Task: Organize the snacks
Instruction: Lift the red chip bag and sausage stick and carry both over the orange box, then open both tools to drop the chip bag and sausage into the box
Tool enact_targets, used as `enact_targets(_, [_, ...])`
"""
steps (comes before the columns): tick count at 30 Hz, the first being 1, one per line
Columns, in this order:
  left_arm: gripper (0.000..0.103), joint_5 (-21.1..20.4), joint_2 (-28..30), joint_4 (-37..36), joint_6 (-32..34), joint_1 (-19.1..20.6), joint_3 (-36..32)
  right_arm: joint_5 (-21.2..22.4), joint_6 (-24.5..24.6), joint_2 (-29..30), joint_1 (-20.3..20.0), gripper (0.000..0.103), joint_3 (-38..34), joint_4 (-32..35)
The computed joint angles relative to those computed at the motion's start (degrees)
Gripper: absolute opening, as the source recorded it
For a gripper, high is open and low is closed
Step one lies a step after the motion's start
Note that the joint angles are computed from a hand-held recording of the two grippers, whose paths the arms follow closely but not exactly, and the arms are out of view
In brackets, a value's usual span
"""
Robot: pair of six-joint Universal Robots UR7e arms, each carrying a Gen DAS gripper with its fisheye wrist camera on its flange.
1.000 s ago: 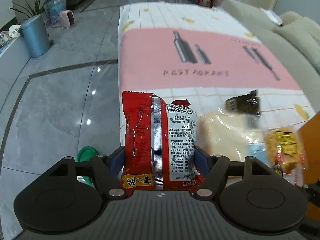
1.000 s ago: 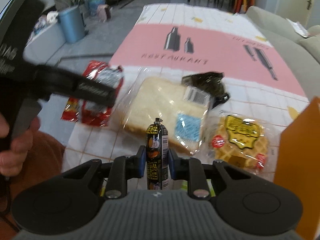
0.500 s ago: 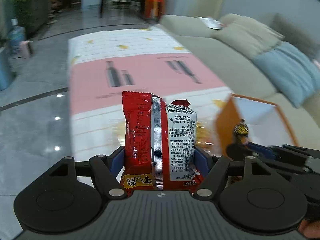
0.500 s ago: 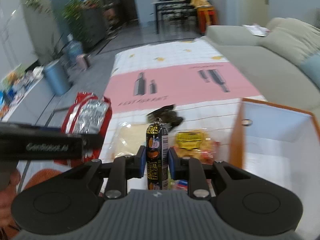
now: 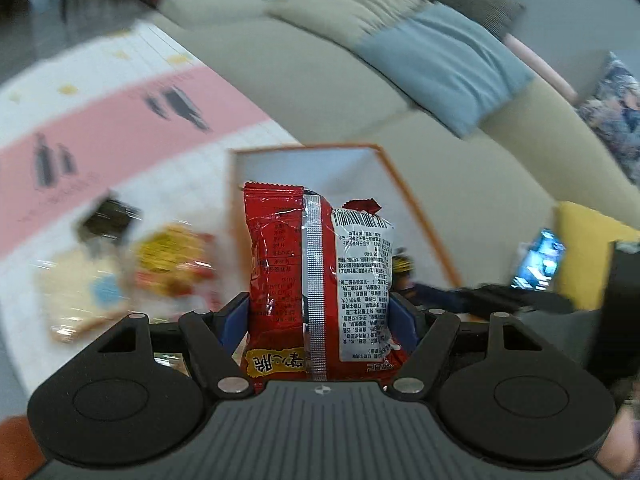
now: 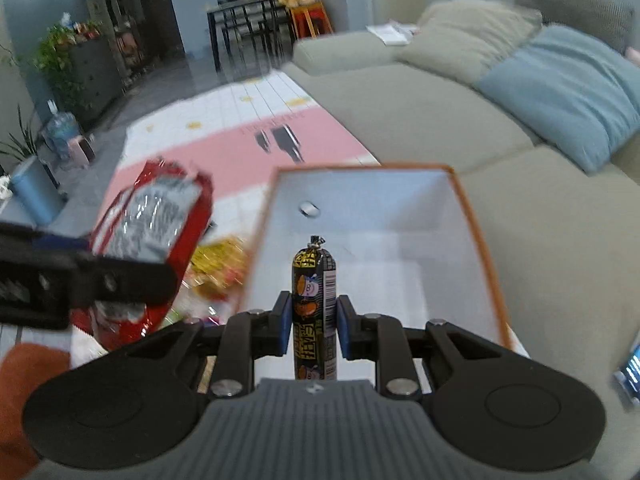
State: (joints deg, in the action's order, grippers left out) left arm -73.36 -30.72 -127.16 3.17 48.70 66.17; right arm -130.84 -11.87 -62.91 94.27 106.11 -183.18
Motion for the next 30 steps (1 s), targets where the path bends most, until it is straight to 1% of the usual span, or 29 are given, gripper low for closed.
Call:
enact_targets(1, [0.083,-0.2,1.4,1.5,-0.1,-0.3,-1.7,0.1,0.3,-0.9,-0.7,0.021,0.3,1.6])
enact_targets(3, [0.083,0.4,2.8,3.2,-0.1,-1.1,-2.8,0.2,0.3,-2.3,-2.1,0.021,0.7,4.3])
enact_targets(5, [0.083,0.4,5.5,7.5,-1.1,-1.3,-6.5,0.2,0.7,-3.0,-3.3,0.021,0.7,7.0])
enact_targets(8, [0.083,2.2,8.3,10.7,-1.5,-1.6,-9.6,1.7,1.7,-4.3,-5.2,0.021,0.5,11.2])
enact_targets(11, [0.083,3.8,10.5,14.0,-1.7,-1.9,-12.5,4.1,1.0,-5.6,-7.0,0.021,0.9,14.4])
enact_targets(13, [0.083,5.2,12.0,16.2,-1.0,-2.1,-14.4,4.8,-1.0,-5.0,-7.7,0.021,-0.6,16.7])
enact_targets(15, [0.083,6.5,13.3,18.8,-0.7,-2.2,-15.8,5.3,-3.0,-5.2,-8.2,0.021,-0.6,18.3])
enact_targets(17, [0.083,7.6,14.7,22.0,-0.2,-2.2,-17.8,6.5,-3.7,-5.2,-9.0,0.021,-1.1,20.8])
enact_targets(19, [0.083,7.8,16.2,25.5,-0.6,-2.2,-20.4,7.0,-4.9,-5.1,-9.7,0.021,-2.1,22.8])
enact_targets(22, [0.083,8.4,18.4,29.4,-0.9,-2.1,-24.0,6.1,-6.1,-4.2,-9.5,0.021,-3.5,25.8])
enact_targets(24, [0.083,9.7,19.8,31.2,-0.7,-2.2,-25.9,6.6,-6.2,-4.1,-9.6,0.021,-4.0,28.1])
enact_targets(27, [0.083,10.4,21.4,33.6,-1.2,-2.1,-28.3,9.3,-5.3,-4.1,-10.6,0.021,-5.5,32.4])
enact_targets(30, [0.083,10.6,22.8,34.9,-2.7,-1.7,-30.3,9.0,-4.8,-3.5,-10.9,0.021,-6.4,33.9])
